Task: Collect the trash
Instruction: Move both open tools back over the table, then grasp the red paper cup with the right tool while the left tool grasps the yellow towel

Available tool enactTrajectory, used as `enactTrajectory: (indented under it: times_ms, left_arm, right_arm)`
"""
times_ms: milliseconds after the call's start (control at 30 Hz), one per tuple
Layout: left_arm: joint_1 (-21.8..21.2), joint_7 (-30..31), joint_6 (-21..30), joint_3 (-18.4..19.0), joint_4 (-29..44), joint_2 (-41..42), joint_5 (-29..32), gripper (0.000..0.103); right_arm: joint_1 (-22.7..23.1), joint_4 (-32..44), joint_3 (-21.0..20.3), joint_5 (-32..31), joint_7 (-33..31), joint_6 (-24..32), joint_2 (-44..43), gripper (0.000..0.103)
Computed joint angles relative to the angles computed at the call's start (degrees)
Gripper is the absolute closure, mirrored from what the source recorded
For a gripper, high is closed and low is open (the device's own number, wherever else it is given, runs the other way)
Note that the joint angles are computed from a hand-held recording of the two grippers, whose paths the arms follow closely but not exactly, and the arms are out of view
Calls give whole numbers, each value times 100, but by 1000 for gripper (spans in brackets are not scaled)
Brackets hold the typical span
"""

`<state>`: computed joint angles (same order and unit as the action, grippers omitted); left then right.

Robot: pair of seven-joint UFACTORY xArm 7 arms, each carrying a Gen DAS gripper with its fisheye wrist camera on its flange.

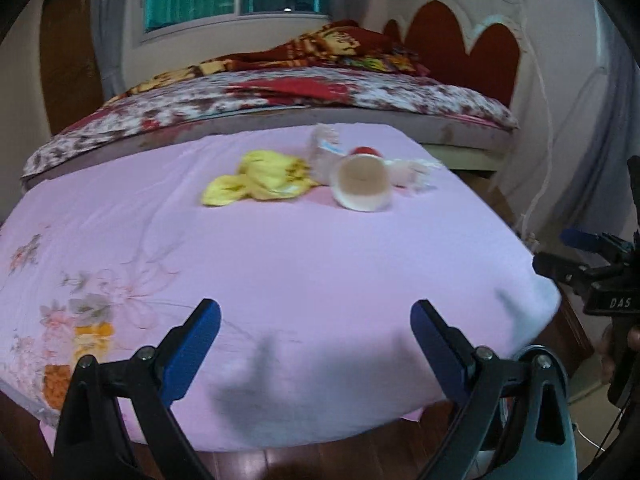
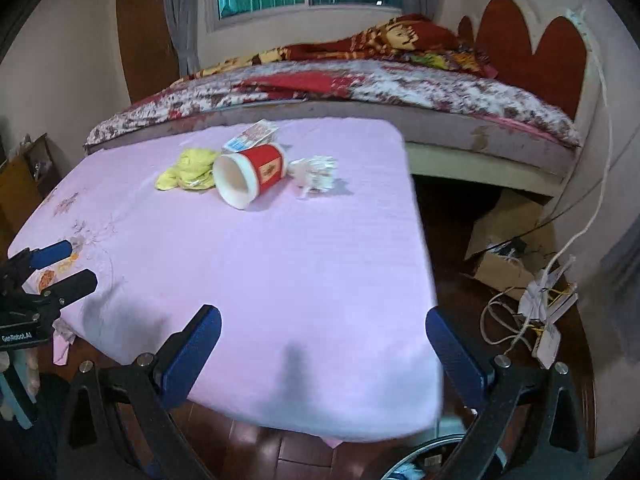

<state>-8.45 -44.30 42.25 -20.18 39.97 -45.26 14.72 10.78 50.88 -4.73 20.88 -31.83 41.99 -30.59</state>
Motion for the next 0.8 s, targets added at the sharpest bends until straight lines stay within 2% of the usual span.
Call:
enactTrajectory:
  times_ms: [167, 367, 700, 800]
  left_arm:
    - [192, 131, -37, 214, -167, -132, 139, 6]
    - [452, 305, -361, 472, -263, 8, 145, 6]
    - [846, 673, -1269, 758, 364, 1387, 226, 8]
    - [896, 761, -1459, 786, 637, 1829, 321, 10]
  right_arm:
    - [221, 199, 177, 242, 88, -315, 376, 0]
    - [415, 608, 321, 468, 144, -639, 977, 1]
    - [410, 1811, 775, 509, 371, -719, 2484, 33]
    - [318, 2102, 893, 439, 576, -685, 2831, 36]
